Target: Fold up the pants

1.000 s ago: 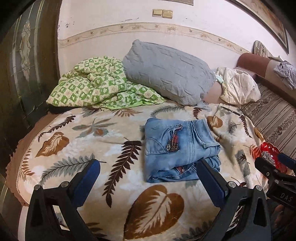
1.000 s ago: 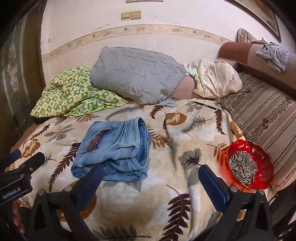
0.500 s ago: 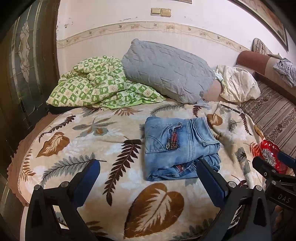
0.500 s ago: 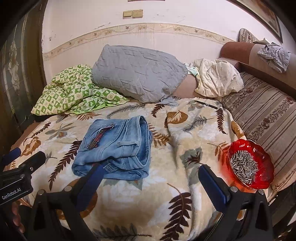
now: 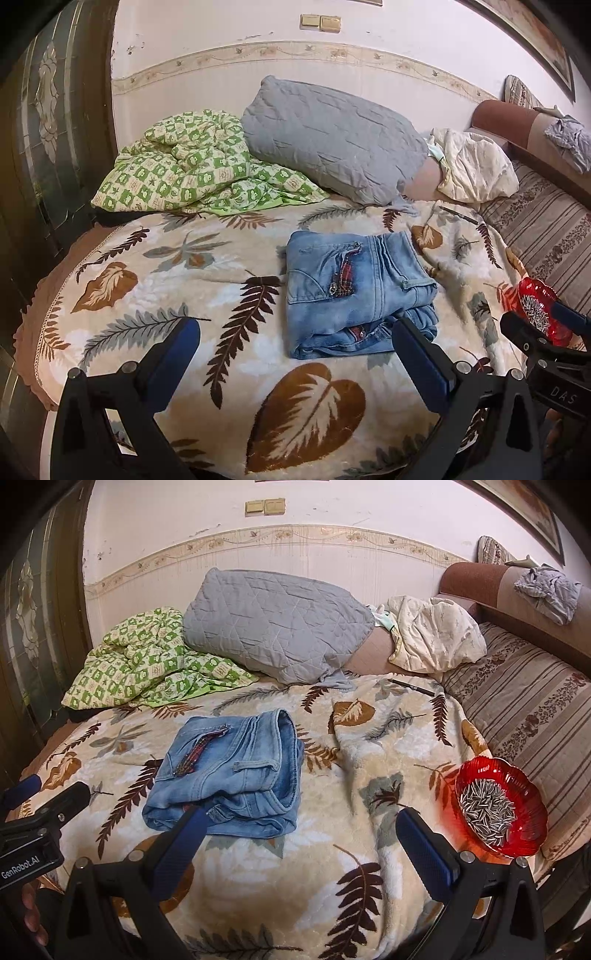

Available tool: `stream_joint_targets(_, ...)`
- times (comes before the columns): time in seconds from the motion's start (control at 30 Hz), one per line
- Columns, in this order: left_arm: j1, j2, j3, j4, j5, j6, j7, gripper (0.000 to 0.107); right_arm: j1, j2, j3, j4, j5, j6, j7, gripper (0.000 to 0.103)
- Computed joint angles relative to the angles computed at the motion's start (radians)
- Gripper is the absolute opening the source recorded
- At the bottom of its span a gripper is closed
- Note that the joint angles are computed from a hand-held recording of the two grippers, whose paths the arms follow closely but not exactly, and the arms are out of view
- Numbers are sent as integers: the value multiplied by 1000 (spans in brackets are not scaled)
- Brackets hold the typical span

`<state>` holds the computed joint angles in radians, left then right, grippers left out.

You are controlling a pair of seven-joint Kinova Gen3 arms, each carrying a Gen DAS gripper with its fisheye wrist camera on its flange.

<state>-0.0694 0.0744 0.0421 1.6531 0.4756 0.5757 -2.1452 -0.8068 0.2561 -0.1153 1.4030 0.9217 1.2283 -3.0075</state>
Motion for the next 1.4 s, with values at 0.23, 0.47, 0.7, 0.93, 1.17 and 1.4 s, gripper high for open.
stream_joint_targets(0.23, 1, 1, 0, -4, -7, 6, -2, 103, -3, 4, 0, 1, -1, -1, -7, 103)
stream_joint_targets(0.47, -1, 4, 1, -8, -2, 17, -8, 103, -3, 3, 2, 5, -1, -3, -12, 103)
stream_joint_targets(0.7, 2, 3, 1, -5, -9, 12, -3, 103, -8, 9, 1, 2, -5, 3, -20, 103)
stream_joint_targets(0.93, 2, 3, 1, -8, -7, 17, -5, 103, -10, 10, 2, 0, -5, 4, -20, 103)
stream_joint_targets(1.17, 3, 2, 1, -6, -8, 16, -3, 103, -11, 11, 4, -2, -6, 6, -19, 103)
stream_joint_targets(1.4, 5, 1, 1, -4, -11, 13, 1, 103, -12, 12, 4, -3, -7, 7, -20, 103)
